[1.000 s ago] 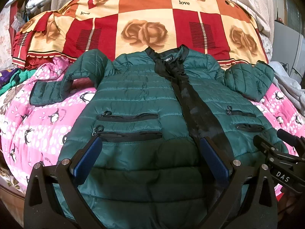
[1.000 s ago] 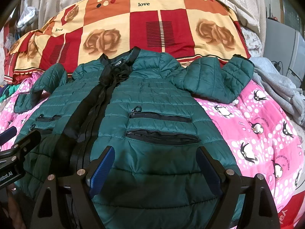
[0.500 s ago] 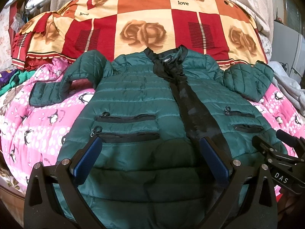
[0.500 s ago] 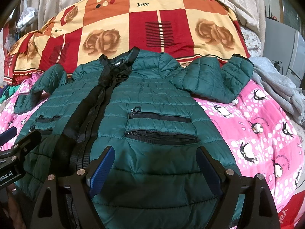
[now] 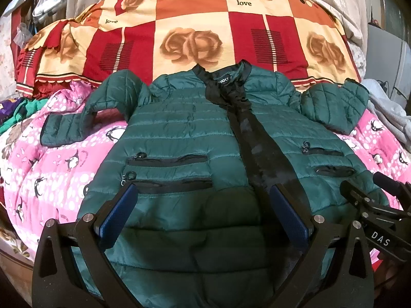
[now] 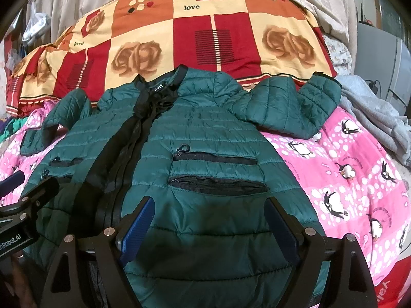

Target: Fold large clothes

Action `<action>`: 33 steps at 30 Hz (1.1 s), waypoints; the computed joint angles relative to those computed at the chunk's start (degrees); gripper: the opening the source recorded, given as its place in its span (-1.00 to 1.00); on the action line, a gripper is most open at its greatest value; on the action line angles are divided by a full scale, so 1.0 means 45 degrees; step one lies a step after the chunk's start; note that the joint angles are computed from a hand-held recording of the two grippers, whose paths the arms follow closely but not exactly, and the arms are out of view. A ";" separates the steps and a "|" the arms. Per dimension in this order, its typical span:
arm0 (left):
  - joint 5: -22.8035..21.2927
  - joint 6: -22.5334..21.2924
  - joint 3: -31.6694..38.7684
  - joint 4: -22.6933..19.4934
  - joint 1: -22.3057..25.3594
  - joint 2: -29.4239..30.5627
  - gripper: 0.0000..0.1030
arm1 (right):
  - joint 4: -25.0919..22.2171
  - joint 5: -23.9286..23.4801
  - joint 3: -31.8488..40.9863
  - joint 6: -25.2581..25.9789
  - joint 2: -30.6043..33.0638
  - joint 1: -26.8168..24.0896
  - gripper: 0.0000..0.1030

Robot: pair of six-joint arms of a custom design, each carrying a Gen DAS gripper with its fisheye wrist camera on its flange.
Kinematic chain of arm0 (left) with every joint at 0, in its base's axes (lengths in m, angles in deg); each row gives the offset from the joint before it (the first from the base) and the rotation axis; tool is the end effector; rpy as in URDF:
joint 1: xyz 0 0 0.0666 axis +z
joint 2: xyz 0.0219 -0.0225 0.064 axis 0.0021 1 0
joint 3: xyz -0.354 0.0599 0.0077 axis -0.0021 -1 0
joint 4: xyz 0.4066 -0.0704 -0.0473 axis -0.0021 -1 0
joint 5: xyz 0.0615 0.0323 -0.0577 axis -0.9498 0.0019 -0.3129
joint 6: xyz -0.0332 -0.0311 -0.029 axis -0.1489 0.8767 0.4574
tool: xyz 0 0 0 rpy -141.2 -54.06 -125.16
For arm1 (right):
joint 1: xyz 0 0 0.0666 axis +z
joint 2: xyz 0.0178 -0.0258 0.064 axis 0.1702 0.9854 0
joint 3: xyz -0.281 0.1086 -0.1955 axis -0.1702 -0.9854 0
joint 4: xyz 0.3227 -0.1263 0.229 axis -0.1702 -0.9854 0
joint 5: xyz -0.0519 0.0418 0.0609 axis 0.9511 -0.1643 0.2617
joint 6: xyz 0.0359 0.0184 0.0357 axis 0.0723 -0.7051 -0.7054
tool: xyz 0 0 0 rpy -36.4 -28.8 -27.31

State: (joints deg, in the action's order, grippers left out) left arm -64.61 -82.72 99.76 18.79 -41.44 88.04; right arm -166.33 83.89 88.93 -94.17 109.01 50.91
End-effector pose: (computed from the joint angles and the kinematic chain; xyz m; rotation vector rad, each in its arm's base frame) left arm 0.3810 -0.3354 0.4487 0.7255 2.1960 -0.3377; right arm 0.2762 0.2097 0.4723 0.7384 2.3295 -0.3374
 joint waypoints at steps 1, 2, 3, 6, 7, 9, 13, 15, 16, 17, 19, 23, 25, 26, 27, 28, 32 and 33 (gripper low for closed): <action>-0.0021 -0.0017 -0.0047 0.0071 -0.0007 0.0003 0.99 | 0.0003 0.0004 0.0001 0.0014 0.0001 -0.0001 0.65; -0.0066 -0.0044 -0.0054 0.0065 -0.0017 0.0017 0.99 | 0.0003 0.0004 0.0001 0.0014 0.0001 -0.0001 0.65; -0.0080 -0.0066 -0.0042 0.0043 -0.0002 0.0037 0.99 | 0.0012 0.0010 -0.0004 0.0015 -0.0003 0.0003 0.65; -0.0078 -0.0085 0.0007 -0.0014 0.0067 0.0059 0.99 | 0.0017 -0.0005 -0.0013 0.0015 -0.0021 -0.0008 0.65; -0.0067 -0.0066 0.0025 -0.0047 0.0092 0.0079 0.99 | 0.0017 -0.0008 -0.0017 0.0015 -0.0027 -0.0004 0.65; -0.0062 -0.0039 0.0062 -0.0137 0.0118 0.0081 0.99 | 0.0029 -0.0004 -0.0006 0.0006 -0.0020 0.0006 0.65; -0.0162 -0.0113 0.0021 -0.0152 0.0092 0.0049 0.99 | 0.0090 0.0003 -0.0057 -0.0008 -0.0060 -0.0002 0.65; -0.0213 -0.0170 0.0029 -0.0166 0.0068 0.0067 0.99 | 0.0206 -0.0055 -0.0045 0.0007 -0.0035 -0.0034 0.65; -0.0241 -0.0184 0.0030 -0.0162 0.0050 0.0074 0.99 | 0.0245 -0.0067 -0.0084 0.0004 -0.0065 -0.0034 0.65; -0.0270 -0.0210 0.0023 -0.0166 0.0037 0.0078 0.99 | 0.0293 -0.0078 -0.0078 0.0005 -0.0043 -0.0035 0.65; -0.0311 -0.0228 0.0029 -0.0189 0.0002 0.0097 0.99 | 0.0369 -0.0097 -0.0127 0.0018 -0.0093 -0.0045 0.65; -0.0432 -0.0337 -0.0004 -0.0138 -0.0050 0.0076 0.99 | 0.0456 -0.0137 -0.0179 0.0026 -0.0165 -0.0063 0.65; -0.0461 -0.0352 -0.0030 -0.0102 -0.0060 0.0059 0.99 | 0.0493 -0.0140 -0.0179 0.0009 -0.0160 -0.0070 0.65; -0.0465 -0.0356 -0.0046 -0.0080 -0.0061 0.0044 0.99 | 0.0487 -0.0138 -0.0206 0.0005 -0.0197 -0.0076 0.65; -0.0468 -0.0348 -0.0044 -0.0086 -0.0063 0.0047 0.99 | 0.0485 -0.0140 -0.0226 0.0022 -0.0223 -0.0080 0.65; -0.0468 -0.0348 -0.0044 -0.0086 -0.0063 0.0047 0.99 | 0.0482 -0.0143 -0.0237 0.0030 -0.0240 -0.0082 0.65; -0.0454 -0.0330 -0.0047 -0.0095 -0.0062 0.0040 0.99 | 0.0478 -0.0144 -0.0216 0.0010 -0.0213 -0.0079 0.65; -0.0473 -0.0322 -0.0045 -0.0097 -0.0064 0.0041 0.99 | 0.0478 -0.0149 -0.0188 0.0006 -0.0172 -0.0078 0.65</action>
